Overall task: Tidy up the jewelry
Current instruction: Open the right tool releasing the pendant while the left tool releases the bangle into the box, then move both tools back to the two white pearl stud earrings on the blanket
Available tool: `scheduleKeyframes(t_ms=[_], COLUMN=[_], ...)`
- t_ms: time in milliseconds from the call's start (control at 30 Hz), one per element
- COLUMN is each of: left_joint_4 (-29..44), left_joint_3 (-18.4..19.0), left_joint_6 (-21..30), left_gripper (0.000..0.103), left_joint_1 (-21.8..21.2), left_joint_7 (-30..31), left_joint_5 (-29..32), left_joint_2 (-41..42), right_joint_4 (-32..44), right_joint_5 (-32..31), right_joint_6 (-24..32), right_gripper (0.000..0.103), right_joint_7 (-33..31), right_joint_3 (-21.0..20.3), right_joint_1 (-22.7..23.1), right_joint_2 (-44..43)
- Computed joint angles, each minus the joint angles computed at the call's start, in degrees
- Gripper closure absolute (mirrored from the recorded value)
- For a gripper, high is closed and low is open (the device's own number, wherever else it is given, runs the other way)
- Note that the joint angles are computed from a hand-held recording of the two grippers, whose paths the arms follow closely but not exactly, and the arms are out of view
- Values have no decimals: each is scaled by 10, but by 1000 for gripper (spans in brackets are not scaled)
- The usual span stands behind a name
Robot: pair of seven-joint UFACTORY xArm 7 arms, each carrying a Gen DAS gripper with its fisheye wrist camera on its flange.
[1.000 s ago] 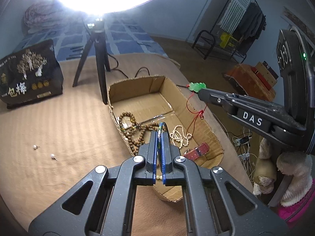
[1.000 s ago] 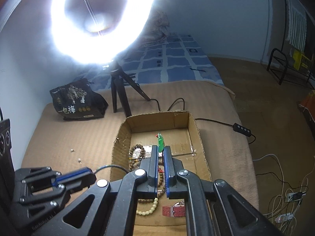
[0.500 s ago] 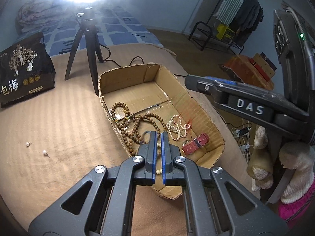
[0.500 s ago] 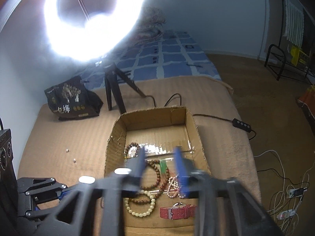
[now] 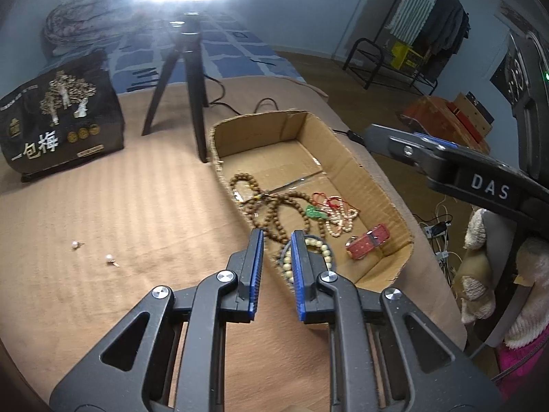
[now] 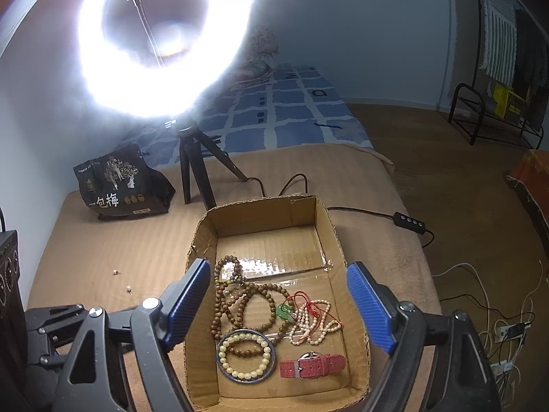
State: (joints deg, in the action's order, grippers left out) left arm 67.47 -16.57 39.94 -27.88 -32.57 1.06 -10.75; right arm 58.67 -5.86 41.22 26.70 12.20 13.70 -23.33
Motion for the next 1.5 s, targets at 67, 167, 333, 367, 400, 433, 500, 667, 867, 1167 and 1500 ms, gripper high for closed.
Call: scheduleKeyframes(t_ms=[67,167,333,367,400,433,500,667,867,1167,1500], left_joint_4=[-12,-32,-72,-80,-89,-100,-116,-157,-191,-213,-232], left_joint_3=[7,14,24,25,27,31,35,51,62,68,87], left_joint_6=[1,1,5,7,10,12,14,22,21,37,5], left_gripper=[89,89,89,89,89,89,89,89,89,89,89], left_joint_1=[3,12,33,39,45,51,62,88,113,143,136], left_joint_7=[6,13,25,27,28,32,39,72,112,115,150], left_joint_5=[-6,-10,-8,-4,-1,2,5,12,19,15,-22], left_joint_2=[-14,-34,-72,-80,-88,-99,-113,-149,-172,-161,-144], right_joint_4=[4,11,27,32,36,40,49,66,105,143,158], right_joint_5=[-1,-8,-17,-21,-24,-25,-31,-52,-84,-84,-65], right_joint_6=[4,9,9,11,12,12,9,-10,-5,-13,-29], right_gripper=[18,16,16,16,16,16,16,16,16,24,39], right_joint_7=[1,7,15,16,16,15,17,40,58,46,6], right_joint_3=[3,10,23,27,29,31,36,49,59,44,29], right_joint_1=[2,3,14,17,20,24,31,46,73,129,169], right_joint_2=[2,5,20,25,29,34,46,77,129,210,275])
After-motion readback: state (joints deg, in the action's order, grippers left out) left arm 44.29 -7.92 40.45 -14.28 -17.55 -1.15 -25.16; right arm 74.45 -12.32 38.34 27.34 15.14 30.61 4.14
